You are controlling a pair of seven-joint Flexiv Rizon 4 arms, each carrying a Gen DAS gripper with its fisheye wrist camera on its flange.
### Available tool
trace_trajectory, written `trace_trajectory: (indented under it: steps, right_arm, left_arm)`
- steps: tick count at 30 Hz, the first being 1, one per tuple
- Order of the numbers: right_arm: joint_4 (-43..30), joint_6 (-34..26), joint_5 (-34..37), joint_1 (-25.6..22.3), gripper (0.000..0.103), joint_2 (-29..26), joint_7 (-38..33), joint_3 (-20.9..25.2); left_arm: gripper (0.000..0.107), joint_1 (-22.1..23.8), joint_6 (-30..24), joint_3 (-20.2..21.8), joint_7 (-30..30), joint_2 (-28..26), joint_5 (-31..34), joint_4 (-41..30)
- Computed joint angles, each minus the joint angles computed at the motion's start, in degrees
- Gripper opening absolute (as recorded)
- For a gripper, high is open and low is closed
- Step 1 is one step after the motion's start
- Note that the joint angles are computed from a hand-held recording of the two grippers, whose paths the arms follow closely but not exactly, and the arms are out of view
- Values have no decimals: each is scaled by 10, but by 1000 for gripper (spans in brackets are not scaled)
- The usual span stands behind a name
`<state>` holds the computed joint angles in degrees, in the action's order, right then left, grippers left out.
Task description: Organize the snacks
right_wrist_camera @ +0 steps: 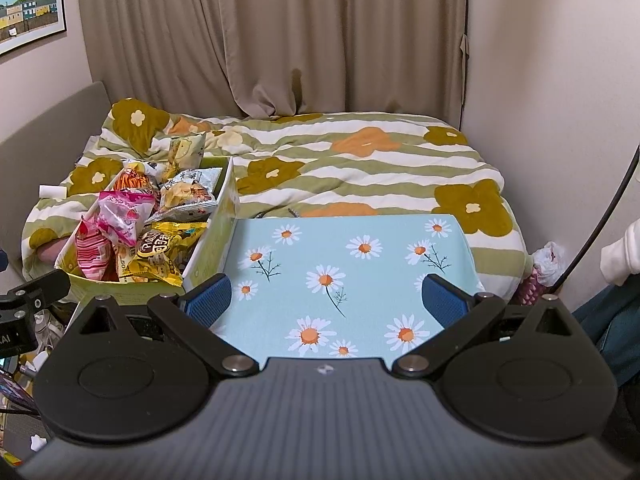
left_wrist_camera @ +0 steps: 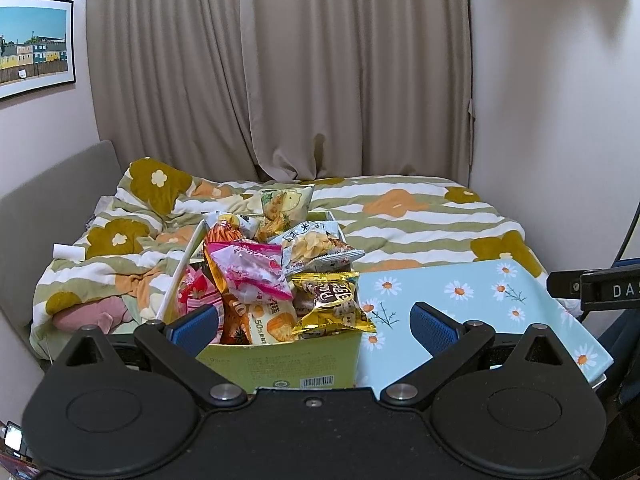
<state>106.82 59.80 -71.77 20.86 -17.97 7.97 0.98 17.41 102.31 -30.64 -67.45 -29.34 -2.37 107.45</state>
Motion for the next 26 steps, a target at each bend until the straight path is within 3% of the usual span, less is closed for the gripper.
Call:
trace_trajectory:
  steps: [11, 17, 23, 26]
  right_arm:
    - [-2, -3, 2, 1, 103, 0, 0, 0]
    - [-3, -2, 1, 1, 103, -1, 0, 0]
    - [-10, -6, 8, 3, 103, -1, -6, 1]
    - [-11, -6, 9, 4, 103, -2, -6, 0]
  left_arm:
    - [103, 8, 1, -10, -1, -2, 1, 0]
    - [103, -17, 15, 22, -19, 0, 1, -4]
    - [103, 11, 13, -9, -25, -7, 10, -4]
    - [103, 2, 14, 2, -30, -6, 12, -7]
